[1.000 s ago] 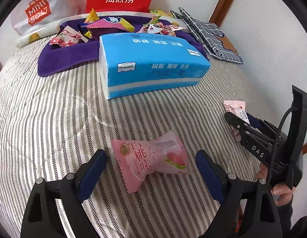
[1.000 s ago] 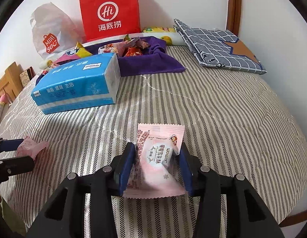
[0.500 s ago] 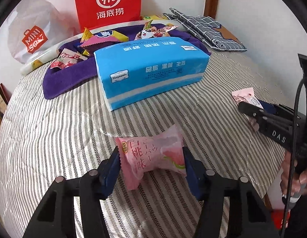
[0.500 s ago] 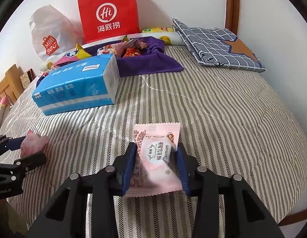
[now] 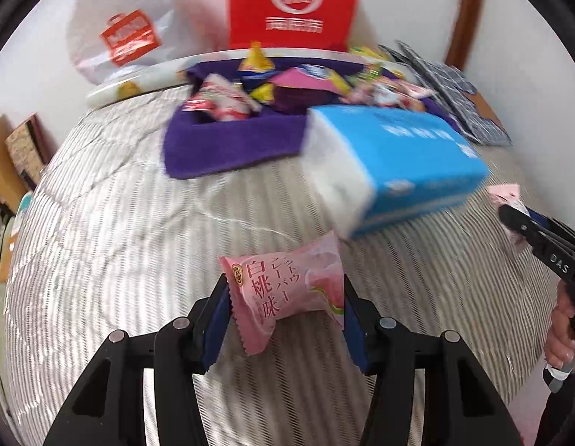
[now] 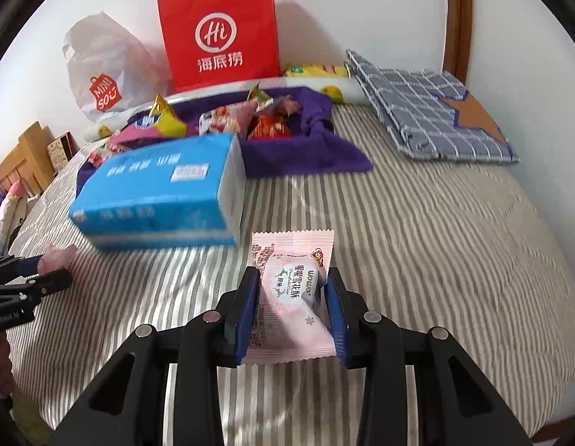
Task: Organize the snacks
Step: 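Lift and carry both candy packets toward the purple towel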
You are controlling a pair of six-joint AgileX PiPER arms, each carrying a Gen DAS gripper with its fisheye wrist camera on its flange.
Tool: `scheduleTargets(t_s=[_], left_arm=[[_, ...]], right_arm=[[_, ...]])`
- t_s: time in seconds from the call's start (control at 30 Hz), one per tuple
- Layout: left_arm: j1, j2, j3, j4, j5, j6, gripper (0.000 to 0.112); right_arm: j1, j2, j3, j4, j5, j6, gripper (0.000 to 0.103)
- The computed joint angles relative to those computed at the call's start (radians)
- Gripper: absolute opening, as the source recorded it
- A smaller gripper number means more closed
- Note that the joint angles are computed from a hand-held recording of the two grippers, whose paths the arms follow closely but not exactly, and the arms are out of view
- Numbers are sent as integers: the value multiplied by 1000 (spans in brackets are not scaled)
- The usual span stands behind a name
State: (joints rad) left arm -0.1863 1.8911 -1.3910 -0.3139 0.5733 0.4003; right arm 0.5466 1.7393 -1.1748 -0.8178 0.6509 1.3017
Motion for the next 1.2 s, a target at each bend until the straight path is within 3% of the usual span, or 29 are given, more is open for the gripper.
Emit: scheduleTargets(t_s=[0.33,0.53,0.83,1.2], left_arm=[[21,105,-116,113,-33,-108,54],[14,115,-98,125,-112,-111,60],[15,123,-104,104,-113,-105,62],[12,124,-103,116,-115,-118,64]], right_arm=[[-94,106,-104,69,-39,-103,36],[-120,140,-143,175,-45,-210,37],[-99,165,-180,158,10,-221,41],[-103,164,-179,169,-1,-222,41]])
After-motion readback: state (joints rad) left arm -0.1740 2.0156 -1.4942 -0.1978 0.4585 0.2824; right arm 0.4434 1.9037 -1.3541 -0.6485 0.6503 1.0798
